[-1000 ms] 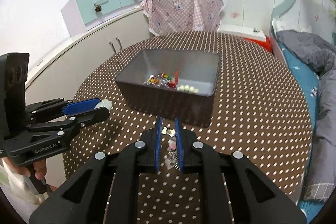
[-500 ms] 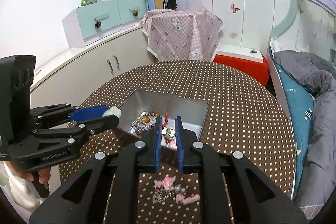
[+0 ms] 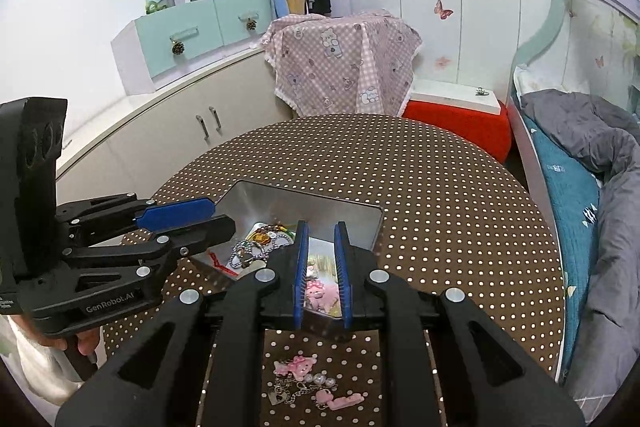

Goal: Organize jewelry
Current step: 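Open both grippers above the tin to release the pendant and charm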

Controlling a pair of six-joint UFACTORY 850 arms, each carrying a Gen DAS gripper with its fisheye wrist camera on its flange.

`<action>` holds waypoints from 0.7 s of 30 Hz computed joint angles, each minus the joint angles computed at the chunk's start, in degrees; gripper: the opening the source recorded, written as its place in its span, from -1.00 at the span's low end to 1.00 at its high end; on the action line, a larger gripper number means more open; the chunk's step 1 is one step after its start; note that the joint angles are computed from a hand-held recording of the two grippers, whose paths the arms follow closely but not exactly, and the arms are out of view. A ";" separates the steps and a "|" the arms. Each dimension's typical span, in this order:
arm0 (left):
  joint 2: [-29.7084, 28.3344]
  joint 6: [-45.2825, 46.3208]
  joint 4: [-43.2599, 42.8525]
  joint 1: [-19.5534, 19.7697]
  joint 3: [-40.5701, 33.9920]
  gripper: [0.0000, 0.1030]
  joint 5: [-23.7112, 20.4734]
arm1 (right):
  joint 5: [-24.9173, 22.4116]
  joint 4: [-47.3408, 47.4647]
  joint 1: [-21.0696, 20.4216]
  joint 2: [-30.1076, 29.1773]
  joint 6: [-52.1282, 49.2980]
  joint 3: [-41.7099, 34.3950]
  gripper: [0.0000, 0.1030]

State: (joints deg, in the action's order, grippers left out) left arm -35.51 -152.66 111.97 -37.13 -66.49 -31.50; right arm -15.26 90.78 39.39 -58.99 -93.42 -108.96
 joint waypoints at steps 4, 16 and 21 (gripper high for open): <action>0.05 0.51 -1.98 -0.05 0.07 0.22 -0.77 | 1.53 3.13 -0.04 0.35 -2.37 0.65 0.14; -0.05 2.23 -5.84 0.09 0.14 0.29 0.26 | 2.63 5.01 -0.32 1.12 -3.39 2.05 0.36; -0.10 3.34 -7.22 -0.48 0.04 0.34 -0.21 | 3.76 8.59 -0.43 1.78 -6.26 3.31 0.60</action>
State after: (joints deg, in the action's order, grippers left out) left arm -35.61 -149.32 104.76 -37.61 -66.45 -31.71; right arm -11.50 99.37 38.96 -57.20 -99.68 -105.65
